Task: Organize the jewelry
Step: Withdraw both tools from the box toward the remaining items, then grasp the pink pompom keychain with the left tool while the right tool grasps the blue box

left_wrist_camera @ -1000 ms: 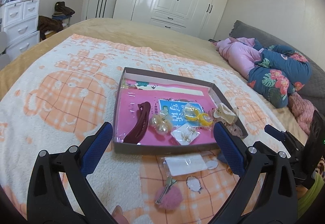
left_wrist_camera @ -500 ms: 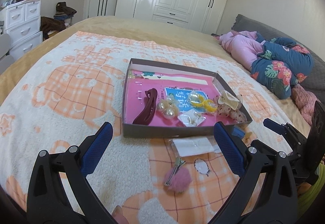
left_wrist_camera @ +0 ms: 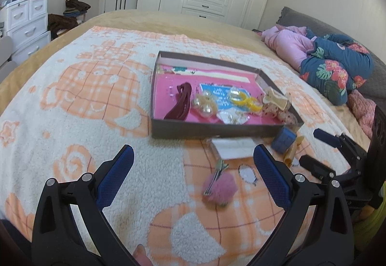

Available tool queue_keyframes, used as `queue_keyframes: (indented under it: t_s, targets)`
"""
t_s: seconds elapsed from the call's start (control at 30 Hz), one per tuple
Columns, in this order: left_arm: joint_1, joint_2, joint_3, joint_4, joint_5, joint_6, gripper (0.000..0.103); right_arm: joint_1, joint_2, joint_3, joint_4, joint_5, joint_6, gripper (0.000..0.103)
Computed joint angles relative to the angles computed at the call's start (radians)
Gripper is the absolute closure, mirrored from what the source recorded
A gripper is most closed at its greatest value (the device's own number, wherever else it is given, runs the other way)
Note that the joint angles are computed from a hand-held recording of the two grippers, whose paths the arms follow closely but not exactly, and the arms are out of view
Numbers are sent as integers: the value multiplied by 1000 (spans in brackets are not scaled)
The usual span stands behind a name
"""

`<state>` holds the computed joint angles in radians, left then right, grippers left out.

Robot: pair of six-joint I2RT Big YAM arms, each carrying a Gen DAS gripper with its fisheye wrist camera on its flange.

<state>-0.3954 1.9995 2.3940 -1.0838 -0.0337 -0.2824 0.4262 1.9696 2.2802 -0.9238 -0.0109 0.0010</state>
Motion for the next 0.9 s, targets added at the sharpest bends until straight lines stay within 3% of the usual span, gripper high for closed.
queue_keyframes:
  t_s: [0.27, 0.6, 0.9]
  targets:
    - [-7, 7, -15, -34, 12, 24, 12, -7, 18, 16, -16, 2, 7, 18]
    - [-16, 47, 15, -85, 51, 53, 14, -22, 103, 133, -97, 7, 32, 39]
    - [-19, 81, 59, -118, 79, 75, 39, -18, 195, 273, -172, 16, 18, 48]
